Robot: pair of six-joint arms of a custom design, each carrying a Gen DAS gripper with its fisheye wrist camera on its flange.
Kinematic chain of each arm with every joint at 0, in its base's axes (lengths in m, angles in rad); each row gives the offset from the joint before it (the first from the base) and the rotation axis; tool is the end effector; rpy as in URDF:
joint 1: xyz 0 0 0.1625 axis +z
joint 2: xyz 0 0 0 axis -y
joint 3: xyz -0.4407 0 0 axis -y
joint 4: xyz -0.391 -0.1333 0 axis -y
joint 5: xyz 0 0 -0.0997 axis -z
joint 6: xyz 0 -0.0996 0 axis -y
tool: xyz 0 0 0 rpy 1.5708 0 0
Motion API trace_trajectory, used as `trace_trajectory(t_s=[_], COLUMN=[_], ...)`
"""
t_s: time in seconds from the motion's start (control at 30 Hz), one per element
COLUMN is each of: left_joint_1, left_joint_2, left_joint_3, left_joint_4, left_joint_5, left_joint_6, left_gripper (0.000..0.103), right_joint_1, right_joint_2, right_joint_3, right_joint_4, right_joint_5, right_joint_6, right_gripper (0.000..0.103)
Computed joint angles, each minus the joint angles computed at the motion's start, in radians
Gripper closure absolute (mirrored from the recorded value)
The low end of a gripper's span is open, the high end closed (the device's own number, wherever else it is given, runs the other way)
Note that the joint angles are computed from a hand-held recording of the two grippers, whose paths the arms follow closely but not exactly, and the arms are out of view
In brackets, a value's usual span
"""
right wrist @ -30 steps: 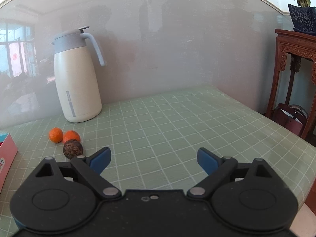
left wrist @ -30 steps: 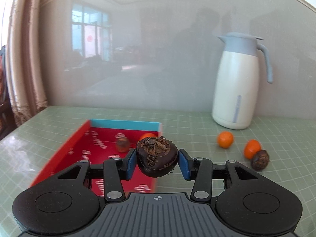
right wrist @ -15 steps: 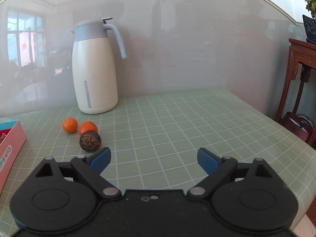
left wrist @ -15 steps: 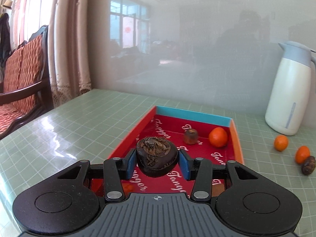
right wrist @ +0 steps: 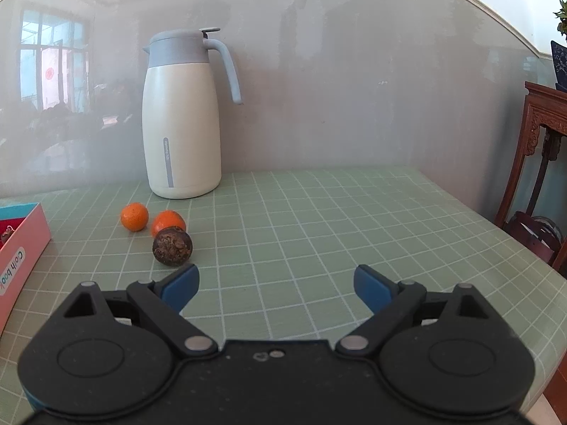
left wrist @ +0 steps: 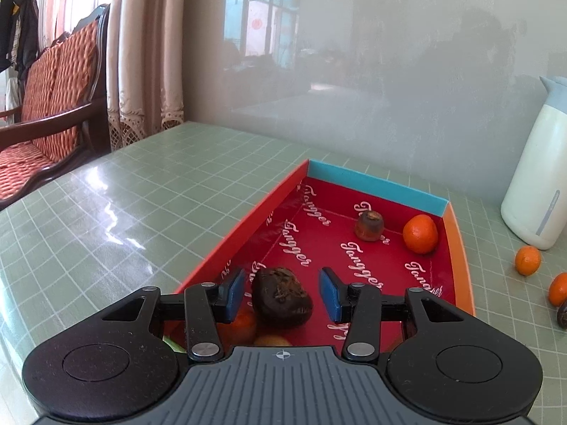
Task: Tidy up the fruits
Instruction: 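Carry the brown fruit into the red box and open the left gripper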
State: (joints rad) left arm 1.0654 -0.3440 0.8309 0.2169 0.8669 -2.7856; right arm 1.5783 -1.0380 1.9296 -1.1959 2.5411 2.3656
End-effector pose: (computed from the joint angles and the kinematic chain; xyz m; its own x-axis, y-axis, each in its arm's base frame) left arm -0.1919 -0.7553 0.0030 -0.7399 0.1386 -0.6583 0.6094 0.5525 -0.5686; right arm 0.0553 -0.5526 0.1596 -0.4091 0.7686 0.4918 -0.3983 0.3345 -0.8541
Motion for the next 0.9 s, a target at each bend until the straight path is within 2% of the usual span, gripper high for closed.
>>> trace_trajectory(t_s=[0.33, 0.37, 0.4, 0.5, 0.57, 0.63, 0.9], left_joint_1=[0.000, -0.001, -0.001, -0.002, -0.006, -0.005, -0.003], left_joint_2=[-0.046, -0.056, -0.066, -0.107, -0.137, -0.165, -0.205], left_joint_3=[0.060, 0.074, 0.088, 0.153, 0.212, 0.257, 0.323], left_joint_4=[-0.027, -0.039, -0.050, -0.111, -0.183, -0.229, -0.288], left_joint_5=[0.025, 0.025, 0.024, 0.029, 0.008, 0.010, -0.007], left_joint_6=[0.000, 0.005, 0.008, 0.035, 0.070, 0.080, 0.146], left_gripper=[0.056, 0.053, 0.045, 0.034, 0.017, 0.015, 0.005], right_joint_1=[-0.001, 0.000, 0.000, 0.001, 0.003, 0.005, 0.014], right_joint_2=[0.001, 0.002, 0.003, 0.008, 0.013, 0.019, 0.053], right_joint_3=[-0.007, -0.007, -0.009, -0.015, -0.023, -0.030, -0.075], right_joint_4=[0.010, 0.008, 0.008, 0.019, 0.025, 0.031, 0.072], right_joint_5=[-0.002, -0.001, -0.001, -0.002, -0.001, -0.003, -0.010], right_joint_6=[0.007, 0.005, 0.005, 0.012, 0.012, 0.012, 0.014], right_gripper=[0.009, 0.009, 0.009, 0.009, 0.009, 0.009, 0.009])
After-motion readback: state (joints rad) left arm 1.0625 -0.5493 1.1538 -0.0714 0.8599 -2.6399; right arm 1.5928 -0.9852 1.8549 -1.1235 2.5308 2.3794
